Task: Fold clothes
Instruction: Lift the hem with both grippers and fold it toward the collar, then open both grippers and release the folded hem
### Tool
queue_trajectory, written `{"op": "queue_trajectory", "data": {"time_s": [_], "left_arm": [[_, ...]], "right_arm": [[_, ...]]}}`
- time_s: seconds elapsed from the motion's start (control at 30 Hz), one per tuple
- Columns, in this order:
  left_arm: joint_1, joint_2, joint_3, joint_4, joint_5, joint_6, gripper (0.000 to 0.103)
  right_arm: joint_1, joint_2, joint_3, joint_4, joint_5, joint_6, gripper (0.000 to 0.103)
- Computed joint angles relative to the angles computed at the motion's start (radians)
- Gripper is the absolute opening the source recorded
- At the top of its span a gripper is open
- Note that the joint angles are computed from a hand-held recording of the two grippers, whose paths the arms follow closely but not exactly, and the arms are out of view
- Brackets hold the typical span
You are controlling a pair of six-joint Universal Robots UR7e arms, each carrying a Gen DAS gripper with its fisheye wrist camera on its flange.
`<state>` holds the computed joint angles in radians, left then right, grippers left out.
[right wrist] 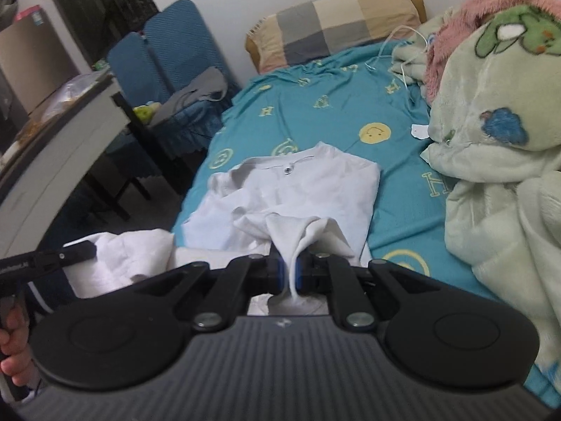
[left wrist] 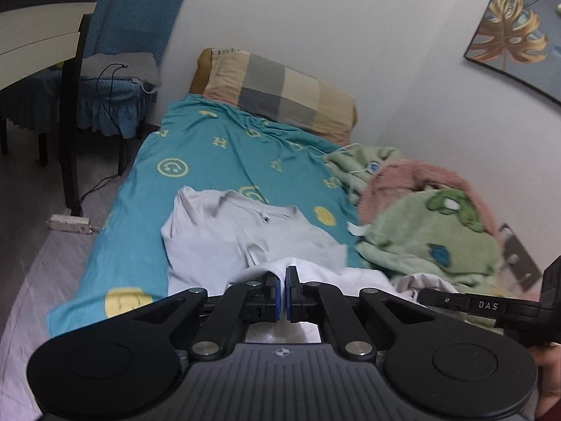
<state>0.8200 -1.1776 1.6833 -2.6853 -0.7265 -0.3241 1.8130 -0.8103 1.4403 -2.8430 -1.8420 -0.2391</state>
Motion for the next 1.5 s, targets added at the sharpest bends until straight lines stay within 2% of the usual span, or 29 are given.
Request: {"op": "queue_trajectory", "data": {"time_s": [0.1, 0.2, 0.27, 0.4, 0.5, 0.57, 0.67, 0.7, 0.77, 0.83, 0.9, 1.0, 1.1, 1.13, 1.2, 1.23, 1.33, 1.43, 1.5], "left_arm": [[0.092, 0.104, -0.093, -0.048, -0.037, 0.071, 0.003], [0.163, 0.199, -0.176, -0.082, -0.041, 0.170, 0.003], [0.202, 0.242, -0.210, -0.085, -0.050, 0.186, 0.003], [0.260, 0.301, -0.256, -0.056, -0.060, 0.183, 0.004], [0.269, 0.308, -0.249, -0.045, -0.053, 0.191, 0.004], [0.261, 0.308, -0.240, -0.057, -0.037, 0.209, 0.010], [0.229, 0.288, -0.205, -0.078, -0.014, 0.204, 0.032], [0.213, 0.278, -0.189, -0.081, -0.002, 0.196, 0.035], [0.177, 0.256, -0.149, -0.093, 0.022, 0.178, 0.047], [0.143, 0.233, -0.100, -0.120, 0.038, 0.162, 0.058], [0.107, 0.212, -0.054, -0.133, 0.063, 0.172, 0.069], [0.045, 0.190, 0.014, -0.171, 0.143, 0.217, 0.083], [-0.006, 0.151, 0.090, -0.182, 0.165, 0.191, 0.087], [-0.020, 0.137, 0.112, -0.171, 0.163, 0.175, 0.092], [-0.049, 0.116, 0.161, -0.169, 0.180, 0.145, 0.096], [-0.063, 0.106, 0.184, -0.164, 0.192, 0.127, 0.096], [-0.084, 0.073, 0.239, -0.172, 0.181, 0.082, 0.097], [-0.099, 0.034, 0.286, -0.148, 0.186, -0.011, 0.101], [-0.099, 0.006, 0.307, -0.128, 0.159, -0.072, 0.102]], "right_arm": [[-0.034, 0.110, -0.135, 0.055, -0.014, -0.010, 0.010], [-0.055, 0.204, -0.247, 0.099, -0.045, -0.046, 0.010], [-0.066, 0.252, -0.307, 0.128, -0.062, -0.068, 0.010], [-0.084, 0.297, -0.355, 0.154, -0.070, -0.080, 0.011], [-0.087, 0.306, -0.360, 0.154, -0.072, -0.093, 0.012], [-0.084, 0.300, -0.352, 0.146, -0.076, -0.097, 0.012], [-0.075, 0.282, -0.326, 0.129, -0.084, -0.088, 0.013], [-0.072, 0.273, -0.314, 0.122, -0.087, -0.083, 0.016], [-0.067, 0.246, -0.280, 0.113, -0.084, -0.071, 0.029], [-0.062, 0.207, -0.220, 0.078, -0.060, -0.074, 0.057], [-0.052, 0.166, -0.151, 0.019, -0.045, -0.087, 0.064], [-0.031, 0.109, -0.055, -0.057, -0.049, -0.085, 0.064], [-0.011, 0.060, 0.044, -0.164, -0.044, -0.124, 0.064], [-0.007, 0.044, 0.077, -0.194, -0.037, -0.129, 0.065], [-0.001, 0.014, 0.135, -0.233, -0.021, -0.132, 0.070], [0.002, 0.001, 0.161, -0.249, -0.016, -0.136, 0.076], [0.021, -0.019, 0.221, -0.306, -0.035, -0.167, 0.077], [0.025, -0.038, 0.258, -0.311, -0.028, -0.129, 0.077], [0.023, -0.050, 0.283, -0.323, -0.018, -0.118, 0.077]]}}
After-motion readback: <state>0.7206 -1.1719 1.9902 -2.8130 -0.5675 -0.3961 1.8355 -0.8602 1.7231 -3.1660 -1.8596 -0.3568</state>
